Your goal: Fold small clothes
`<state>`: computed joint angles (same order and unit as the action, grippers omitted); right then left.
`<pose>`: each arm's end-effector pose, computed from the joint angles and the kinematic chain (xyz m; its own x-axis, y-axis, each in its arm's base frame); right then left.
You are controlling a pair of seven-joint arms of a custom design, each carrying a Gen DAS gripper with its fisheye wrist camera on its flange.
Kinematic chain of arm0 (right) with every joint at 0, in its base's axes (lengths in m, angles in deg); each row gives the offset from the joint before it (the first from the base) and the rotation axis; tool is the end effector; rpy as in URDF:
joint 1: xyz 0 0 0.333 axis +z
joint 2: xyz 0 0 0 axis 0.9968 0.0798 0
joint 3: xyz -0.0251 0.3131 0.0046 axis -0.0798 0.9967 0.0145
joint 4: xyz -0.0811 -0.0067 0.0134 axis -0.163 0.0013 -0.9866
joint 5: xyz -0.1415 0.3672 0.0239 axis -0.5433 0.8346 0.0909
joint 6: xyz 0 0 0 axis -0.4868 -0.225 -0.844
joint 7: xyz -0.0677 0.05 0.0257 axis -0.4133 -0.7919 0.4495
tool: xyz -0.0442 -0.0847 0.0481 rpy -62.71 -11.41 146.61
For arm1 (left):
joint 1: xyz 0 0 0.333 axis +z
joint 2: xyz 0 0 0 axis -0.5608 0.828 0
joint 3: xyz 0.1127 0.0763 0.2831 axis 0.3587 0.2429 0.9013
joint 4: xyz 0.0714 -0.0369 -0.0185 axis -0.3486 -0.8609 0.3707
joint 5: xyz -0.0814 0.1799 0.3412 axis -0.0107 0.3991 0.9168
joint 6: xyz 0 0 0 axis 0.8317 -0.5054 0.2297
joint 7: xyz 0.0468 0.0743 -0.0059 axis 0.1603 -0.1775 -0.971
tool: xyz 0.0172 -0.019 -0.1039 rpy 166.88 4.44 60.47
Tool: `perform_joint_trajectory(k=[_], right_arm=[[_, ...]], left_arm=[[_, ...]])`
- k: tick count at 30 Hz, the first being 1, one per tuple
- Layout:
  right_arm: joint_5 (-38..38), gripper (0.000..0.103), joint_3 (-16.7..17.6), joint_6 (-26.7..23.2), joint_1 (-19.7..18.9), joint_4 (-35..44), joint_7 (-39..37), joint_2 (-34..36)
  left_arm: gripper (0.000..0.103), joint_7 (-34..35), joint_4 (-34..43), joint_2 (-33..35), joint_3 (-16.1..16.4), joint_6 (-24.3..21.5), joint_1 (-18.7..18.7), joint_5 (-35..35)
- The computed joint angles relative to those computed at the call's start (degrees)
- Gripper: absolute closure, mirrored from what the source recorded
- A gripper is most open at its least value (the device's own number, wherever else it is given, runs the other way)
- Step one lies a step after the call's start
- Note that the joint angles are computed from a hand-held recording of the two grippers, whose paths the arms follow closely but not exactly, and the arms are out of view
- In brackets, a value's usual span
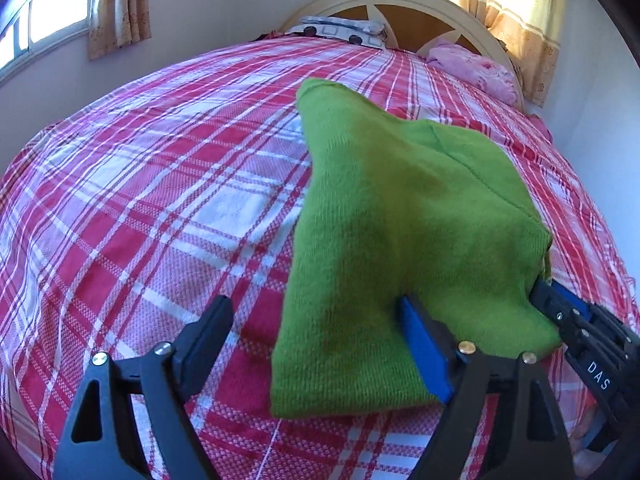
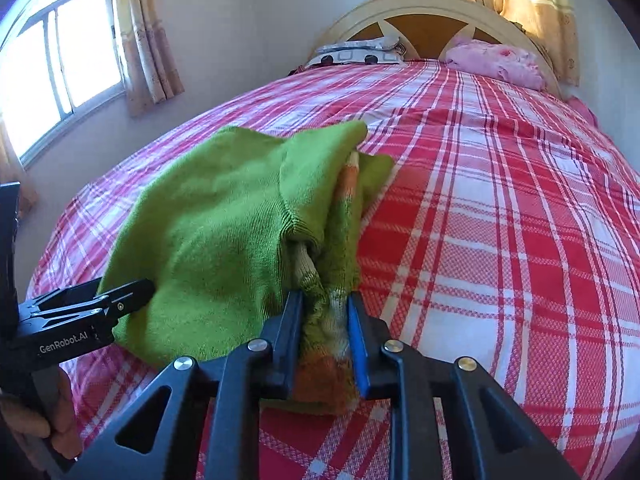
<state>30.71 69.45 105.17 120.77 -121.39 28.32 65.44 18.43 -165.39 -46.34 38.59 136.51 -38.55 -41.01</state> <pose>0.4173 0.1201 0.4462 0.5029 -0.8520 -0.1454 -0.6195 -0.2380 -0.7481 0.4166 -0.2161 0.4601 0.3177 -0.9409 0.1169 -0.6989 -0.3157 -0.6417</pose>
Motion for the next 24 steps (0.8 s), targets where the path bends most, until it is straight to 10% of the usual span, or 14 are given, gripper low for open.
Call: perform_joint_trajectory(k=[5, 9, 14, 24], right_arm=[[-6.30, 0.078, 3.66, 1.15, -3.16, -2.51, 5.67, -1.77], [-6.73, 0.074, 0.38, 1.02, -0.49, -6.23, 8.05, -7.60], [-8.77, 0.046, 1.48, 5.78, -0.16, -13.15, 11.80, -16.22], [-15.02, 0.034, 7.59, 7.85, -5.35, -21.26, 21.15, -27.99]], left_arm=[[0.016, -0.15, -0.45, -1.07, -0.21, -1.97, -1.10, -0.17], [0.017, 0.53, -1.47, -3.92, -1.09, -4.51, -2.26, -1.61], [0.016, -0.41, -2.09, -7.11, -3.91, -9.59, -3.99, -0.96], [0.007, -4.40, -3.16, -14.05, -7.68, -17.11, -6.71, -0.97]])
